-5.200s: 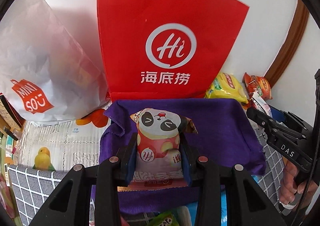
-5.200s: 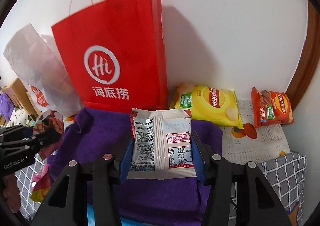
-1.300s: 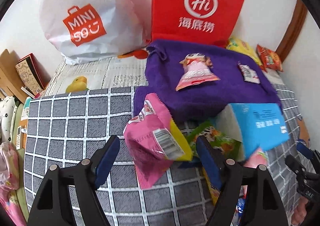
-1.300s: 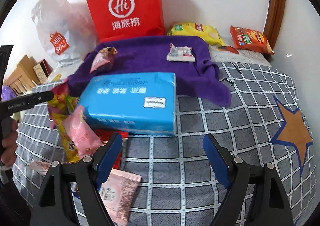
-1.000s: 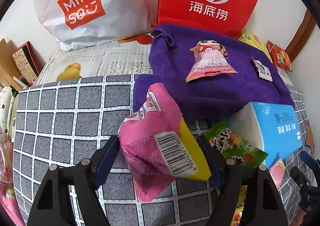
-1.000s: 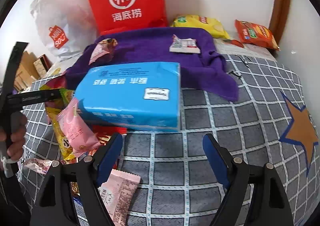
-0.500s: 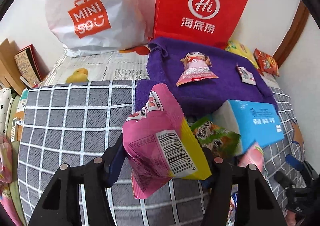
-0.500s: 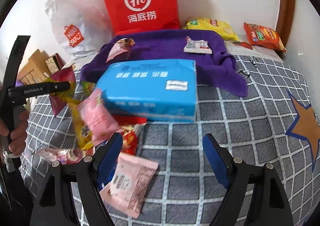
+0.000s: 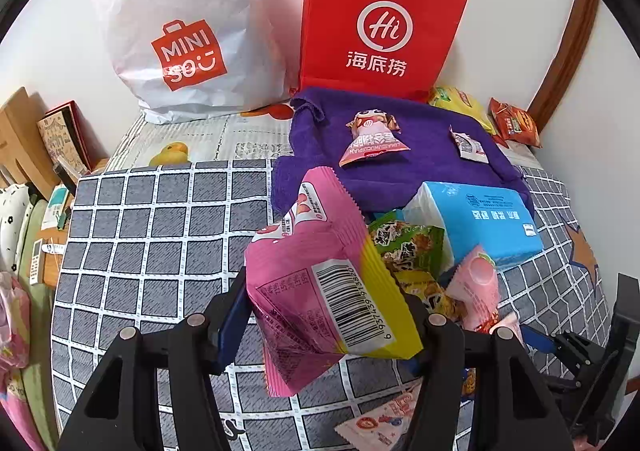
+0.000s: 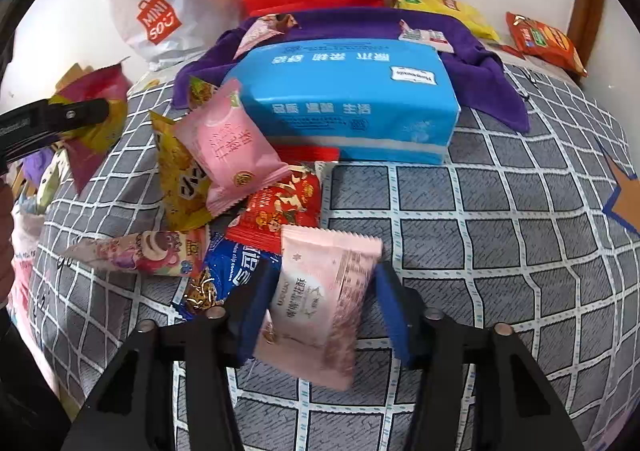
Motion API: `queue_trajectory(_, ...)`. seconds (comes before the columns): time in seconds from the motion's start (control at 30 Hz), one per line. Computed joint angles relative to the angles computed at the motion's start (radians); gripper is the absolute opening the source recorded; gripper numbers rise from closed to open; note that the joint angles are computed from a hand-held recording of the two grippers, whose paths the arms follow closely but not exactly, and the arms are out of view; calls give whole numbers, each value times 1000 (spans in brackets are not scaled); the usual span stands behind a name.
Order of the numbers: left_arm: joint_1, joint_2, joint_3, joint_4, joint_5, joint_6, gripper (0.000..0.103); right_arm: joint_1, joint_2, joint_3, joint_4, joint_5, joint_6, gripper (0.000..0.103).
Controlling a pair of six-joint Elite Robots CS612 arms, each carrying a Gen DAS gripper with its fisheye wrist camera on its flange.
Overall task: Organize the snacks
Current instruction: 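Carry both held snacks up over the purple towel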
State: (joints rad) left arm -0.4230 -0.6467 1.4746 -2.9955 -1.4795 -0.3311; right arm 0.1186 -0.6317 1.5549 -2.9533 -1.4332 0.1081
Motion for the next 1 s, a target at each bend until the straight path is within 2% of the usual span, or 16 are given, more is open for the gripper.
queue_trajectory(0.07, 0, -3, 6, -6, 3, 2, 59, -3, -7, 10, -6, -6, -22, 42)
queue_trajectory(0.17, -1, -5, 12, -16, 1, 3, 59, -12, -16, 25, -39, -50, -34, 42)
queue_trajectory(0.23, -2, -4, 11, -19, -7, -1, 59, -24, -19, 30, -47, -46, -31, 44)
queue_trajectory(0.37, -8, -3, 8, -19, -13, 5, 59, -34, -4, 17, -12, -46, -32, 47)
queue_trajectory(0.53, -14, -4, 8, -23, -9, 31, 59, -27, 5, 28, -71, -81, -54, 43)
queue_trajectory(0.83, -15, -15, 9, -36, -41, 32, 59, -50, -18, 46, -116, -27, -23, 41)
queue_trajectory(1.0, -19, -19, 11, -37, -85, 32, 59, -55, -28, 51, -136, -13, 5, 41)
